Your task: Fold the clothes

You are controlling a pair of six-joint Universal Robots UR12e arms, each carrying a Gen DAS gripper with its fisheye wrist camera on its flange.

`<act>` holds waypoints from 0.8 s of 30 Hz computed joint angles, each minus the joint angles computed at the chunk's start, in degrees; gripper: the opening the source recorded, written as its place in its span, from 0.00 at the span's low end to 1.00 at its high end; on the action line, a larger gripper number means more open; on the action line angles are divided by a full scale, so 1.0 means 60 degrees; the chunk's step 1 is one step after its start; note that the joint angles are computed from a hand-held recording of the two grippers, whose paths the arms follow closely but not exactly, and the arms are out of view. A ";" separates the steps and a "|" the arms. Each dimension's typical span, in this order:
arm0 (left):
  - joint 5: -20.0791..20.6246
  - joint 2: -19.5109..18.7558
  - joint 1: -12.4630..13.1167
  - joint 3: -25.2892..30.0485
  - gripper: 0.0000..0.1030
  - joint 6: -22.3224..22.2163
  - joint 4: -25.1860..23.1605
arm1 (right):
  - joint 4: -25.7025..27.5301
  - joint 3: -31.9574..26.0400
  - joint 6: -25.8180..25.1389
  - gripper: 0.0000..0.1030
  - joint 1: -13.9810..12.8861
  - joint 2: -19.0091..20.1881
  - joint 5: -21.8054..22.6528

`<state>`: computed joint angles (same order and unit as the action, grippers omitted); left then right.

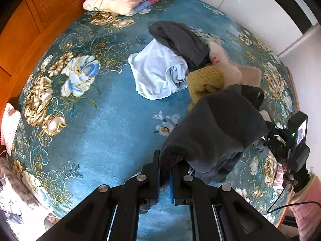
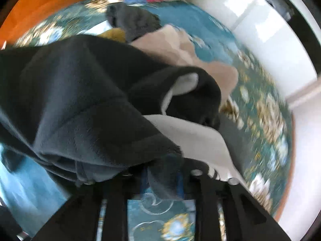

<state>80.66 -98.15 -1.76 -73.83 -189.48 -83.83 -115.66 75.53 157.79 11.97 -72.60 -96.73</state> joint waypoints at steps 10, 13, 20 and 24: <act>0.0126 0.0498 -0.0190 -0.0110 0.07 0.0232 0.1285 | -0.1115 -0.0862 0.2460 0.12 -0.0427 -0.0554 0.0931; -0.0015 0.0640 -0.0240 -0.0021 0.07 0.0274 0.1729 | -0.1664 -0.1068 0.2749 0.12 -0.0452 -0.0788 0.1025; -0.0330 0.0963 -0.0172 0.0215 0.07 0.0650 0.2984 | -0.2066 -0.1409 0.3382 0.11 -0.0363 -0.1282 0.0760; -0.0602 0.1179 0.0084 0.0295 0.07 0.0834 0.3529 | -0.2389 -0.1254 0.3509 0.10 -0.0270 -0.1734 0.0524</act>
